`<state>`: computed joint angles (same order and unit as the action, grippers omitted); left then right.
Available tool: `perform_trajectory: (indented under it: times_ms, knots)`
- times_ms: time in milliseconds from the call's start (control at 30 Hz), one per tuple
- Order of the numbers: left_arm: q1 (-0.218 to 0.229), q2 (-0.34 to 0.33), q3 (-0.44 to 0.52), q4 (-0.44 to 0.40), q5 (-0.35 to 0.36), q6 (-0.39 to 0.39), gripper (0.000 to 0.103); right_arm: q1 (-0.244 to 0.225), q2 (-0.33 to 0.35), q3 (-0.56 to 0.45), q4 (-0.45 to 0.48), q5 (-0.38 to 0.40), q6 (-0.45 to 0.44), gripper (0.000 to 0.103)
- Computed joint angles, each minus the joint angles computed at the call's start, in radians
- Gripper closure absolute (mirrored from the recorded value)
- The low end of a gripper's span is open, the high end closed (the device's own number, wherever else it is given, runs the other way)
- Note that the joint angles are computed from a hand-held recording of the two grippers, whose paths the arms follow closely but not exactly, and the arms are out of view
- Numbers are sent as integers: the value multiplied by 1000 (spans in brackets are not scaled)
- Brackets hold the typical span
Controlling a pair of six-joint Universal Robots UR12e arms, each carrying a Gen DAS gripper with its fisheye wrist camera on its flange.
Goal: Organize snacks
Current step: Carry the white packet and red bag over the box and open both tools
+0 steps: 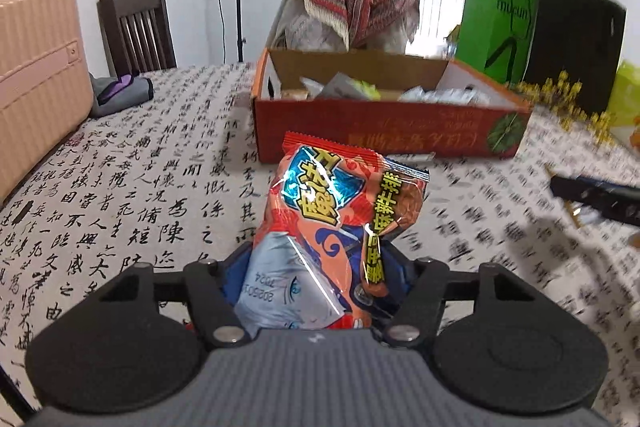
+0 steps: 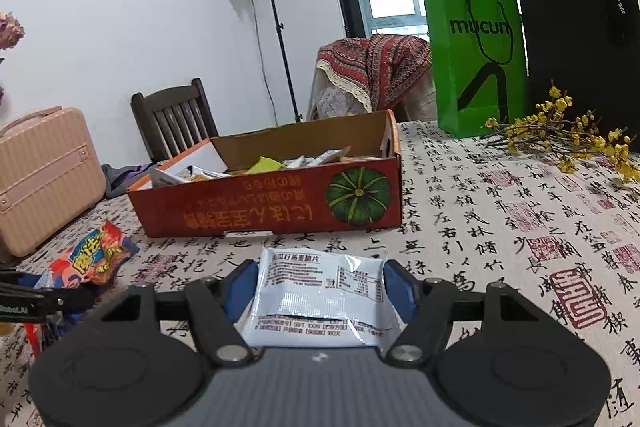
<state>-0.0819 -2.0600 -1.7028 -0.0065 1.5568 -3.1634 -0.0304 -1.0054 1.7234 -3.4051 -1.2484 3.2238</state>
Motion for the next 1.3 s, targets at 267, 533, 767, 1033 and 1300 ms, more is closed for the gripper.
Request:
perform_trajectory:
  times_ms: [267,533,767,1033,1300]
  knots:
    - [-16,13,-17,121,-17,-107,37,3,-5,6,-58,13,-12,35]
    - [-32,3,18,130,-22,-136,36,8,-17,4,-74,-3,-19,35]
    - [-37,-28,116,101,-6,-159,36,18,2,-86,-24,-22,-6,35]
    - [-50,-118,317,-5,61,-172,36,41,79,-264,69,-81,5,34]
    - [-58,-233,542,-155,143,-188,36,62,181,-453,152,-160,-20,34]
